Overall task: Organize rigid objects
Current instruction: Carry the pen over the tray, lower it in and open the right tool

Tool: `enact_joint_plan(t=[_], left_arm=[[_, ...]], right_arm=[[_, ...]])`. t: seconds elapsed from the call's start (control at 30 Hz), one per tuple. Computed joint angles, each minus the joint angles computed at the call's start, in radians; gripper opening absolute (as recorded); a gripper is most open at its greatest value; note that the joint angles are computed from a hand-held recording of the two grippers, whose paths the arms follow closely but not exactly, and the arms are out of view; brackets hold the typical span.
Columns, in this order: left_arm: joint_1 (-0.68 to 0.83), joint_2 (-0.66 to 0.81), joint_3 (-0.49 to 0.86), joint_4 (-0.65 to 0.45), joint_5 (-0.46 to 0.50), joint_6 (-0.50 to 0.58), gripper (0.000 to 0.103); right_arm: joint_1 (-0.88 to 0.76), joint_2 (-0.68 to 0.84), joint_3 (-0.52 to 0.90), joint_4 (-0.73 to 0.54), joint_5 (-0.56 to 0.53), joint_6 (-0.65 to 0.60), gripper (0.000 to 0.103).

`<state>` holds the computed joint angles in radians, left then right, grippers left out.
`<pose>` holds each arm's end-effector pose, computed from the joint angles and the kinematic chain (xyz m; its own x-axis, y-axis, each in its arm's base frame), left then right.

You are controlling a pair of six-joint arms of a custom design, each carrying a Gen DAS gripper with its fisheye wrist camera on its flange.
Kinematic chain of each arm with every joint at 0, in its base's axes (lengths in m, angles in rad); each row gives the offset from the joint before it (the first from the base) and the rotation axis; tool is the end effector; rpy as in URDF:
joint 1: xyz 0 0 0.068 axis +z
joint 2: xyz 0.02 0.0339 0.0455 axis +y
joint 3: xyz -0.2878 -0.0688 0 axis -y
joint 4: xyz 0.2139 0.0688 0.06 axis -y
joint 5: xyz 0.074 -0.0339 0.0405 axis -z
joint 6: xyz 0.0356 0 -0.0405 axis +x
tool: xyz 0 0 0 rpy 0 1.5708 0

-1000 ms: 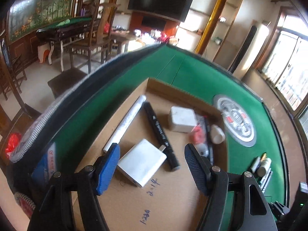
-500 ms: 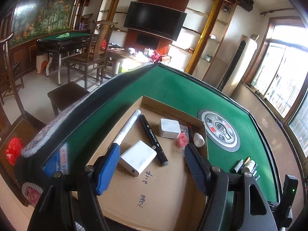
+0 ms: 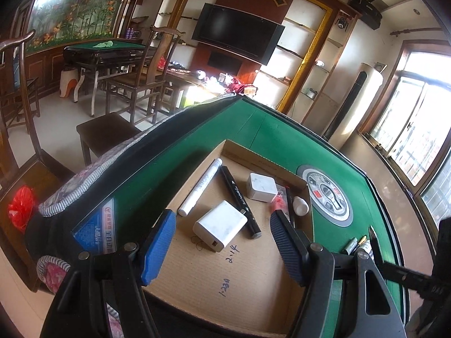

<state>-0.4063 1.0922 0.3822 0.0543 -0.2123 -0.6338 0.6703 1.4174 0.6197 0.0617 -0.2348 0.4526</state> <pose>0.1637 -0.0623 0.2087 -0.5892 -0.3767 -0.7148 -0.1440 0.9195 -0.3659 0.1899 0.1611 0.2138 -0.7964 -0.0886 -0.5982 -0.4348 0.7714 0.4646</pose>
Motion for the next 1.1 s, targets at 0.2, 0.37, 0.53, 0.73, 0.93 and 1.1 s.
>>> enact_joint_plan(t=[0.2,0.37,0.53,0.73,0.93,1.1], left_arm=[[0.092,0.030,-0.040,0.066,0.081,0.032,0.073],[0.175,0.033,-0.069,0.093,0.141,0.067,0.073],[0.231,0.048,-0.090,0.122,0.173,0.102,0.073],[0.252,0.062,-0.087,0.119,0.191,0.106,0.073],[0.193,0.032,-0.049,0.044,0.147,0.062,0.080],[0.071,0.020,0.012,-0.034,0.065,0.018,0.080]], right_arm=[[0.048,0.298,0.282,-0.052,-0.050,0.019,0.011],[0.091,0.555,0.541,-0.173,-0.009,0.009,0.011],[0.123,0.694,0.705,-0.270,0.060,0.005,0.011],[0.135,0.748,0.789,-0.330,0.109,-0.020,0.011],[0.135,0.667,0.703,-0.252,0.155,-0.030,0.044],[0.073,0.474,0.503,-0.139,0.180,-0.042,0.064]])
